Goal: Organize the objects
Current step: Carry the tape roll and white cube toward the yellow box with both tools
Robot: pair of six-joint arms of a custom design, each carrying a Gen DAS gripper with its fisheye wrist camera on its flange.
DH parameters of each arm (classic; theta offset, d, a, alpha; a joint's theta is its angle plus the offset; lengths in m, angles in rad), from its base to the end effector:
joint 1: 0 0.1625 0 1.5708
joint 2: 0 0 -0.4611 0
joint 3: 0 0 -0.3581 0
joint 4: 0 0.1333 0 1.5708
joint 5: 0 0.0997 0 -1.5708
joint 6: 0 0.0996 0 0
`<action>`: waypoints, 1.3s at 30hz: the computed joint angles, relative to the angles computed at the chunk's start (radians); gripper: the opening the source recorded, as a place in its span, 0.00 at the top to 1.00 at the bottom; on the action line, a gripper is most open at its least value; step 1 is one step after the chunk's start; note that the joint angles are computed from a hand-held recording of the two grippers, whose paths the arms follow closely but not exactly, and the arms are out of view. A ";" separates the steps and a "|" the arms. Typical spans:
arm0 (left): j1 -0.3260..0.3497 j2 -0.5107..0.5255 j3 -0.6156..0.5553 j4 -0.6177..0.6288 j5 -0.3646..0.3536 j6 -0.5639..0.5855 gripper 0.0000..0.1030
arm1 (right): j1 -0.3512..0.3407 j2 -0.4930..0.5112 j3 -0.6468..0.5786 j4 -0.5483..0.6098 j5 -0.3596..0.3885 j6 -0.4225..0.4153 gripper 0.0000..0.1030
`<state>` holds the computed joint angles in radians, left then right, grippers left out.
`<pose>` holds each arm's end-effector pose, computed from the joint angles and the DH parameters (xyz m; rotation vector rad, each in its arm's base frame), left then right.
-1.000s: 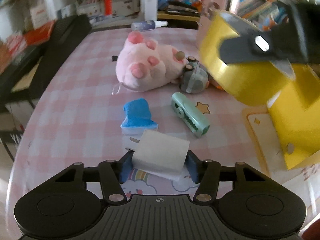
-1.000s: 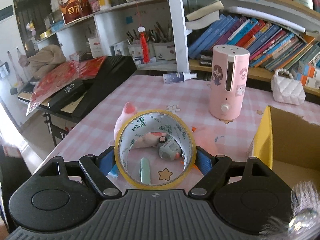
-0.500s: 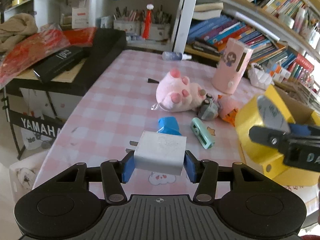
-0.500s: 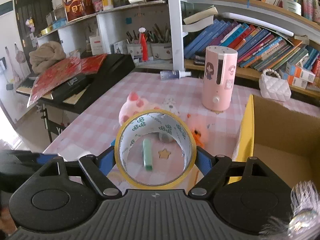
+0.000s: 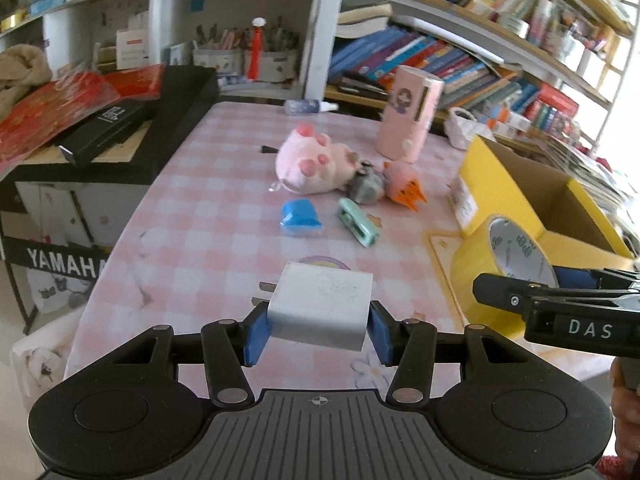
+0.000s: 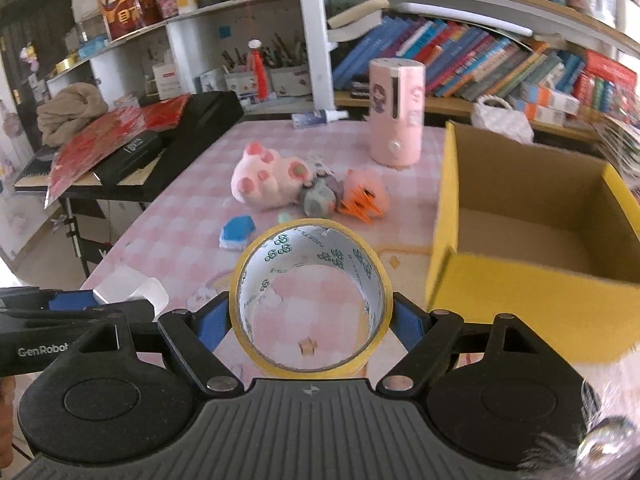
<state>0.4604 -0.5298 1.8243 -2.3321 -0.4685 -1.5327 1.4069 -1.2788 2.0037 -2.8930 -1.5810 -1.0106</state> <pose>-0.4017 -0.4472 -0.0384 -0.0971 2.1646 -1.1290 0.0425 -0.5536 0.3404 1.1135 -2.4815 0.6894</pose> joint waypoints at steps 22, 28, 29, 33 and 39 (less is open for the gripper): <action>-0.065 0.104 -0.004 -0.384 -0.104 0.448 0.51 | -0.147 -0.203 0.190 -0.164 -0.045 0.128 0.22; -0.057 0.144 -0.042 -0.488 -0.137 0.597 0.51 | -0.189 -0.243 0.216 -0.201 -0.050 0.160 0.22; -0.055 0.150 -0.049 -0.502 -0.144 0.620 0.51 | -0.196 -0.249 0.219 -0.208 -0.053 0.169 0.22; -0.046 0.173 -0.082 -0.552 -0.172 0.714 0.51 | -0.212 -0.260 0.217 -0.228 -0.070 0.205 0.22; -0.035 0.197 -0.118 -0.601 -0.197 0.799 0.51 | -0.217 -0.262 0.206 -0.246 -0.096 0.228 0.22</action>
<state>0.4255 -0.3326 1.7059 -2.9332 -0.6658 -0.7335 1.1902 -1.5408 2.2099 -3.1388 -1.6773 -0.7823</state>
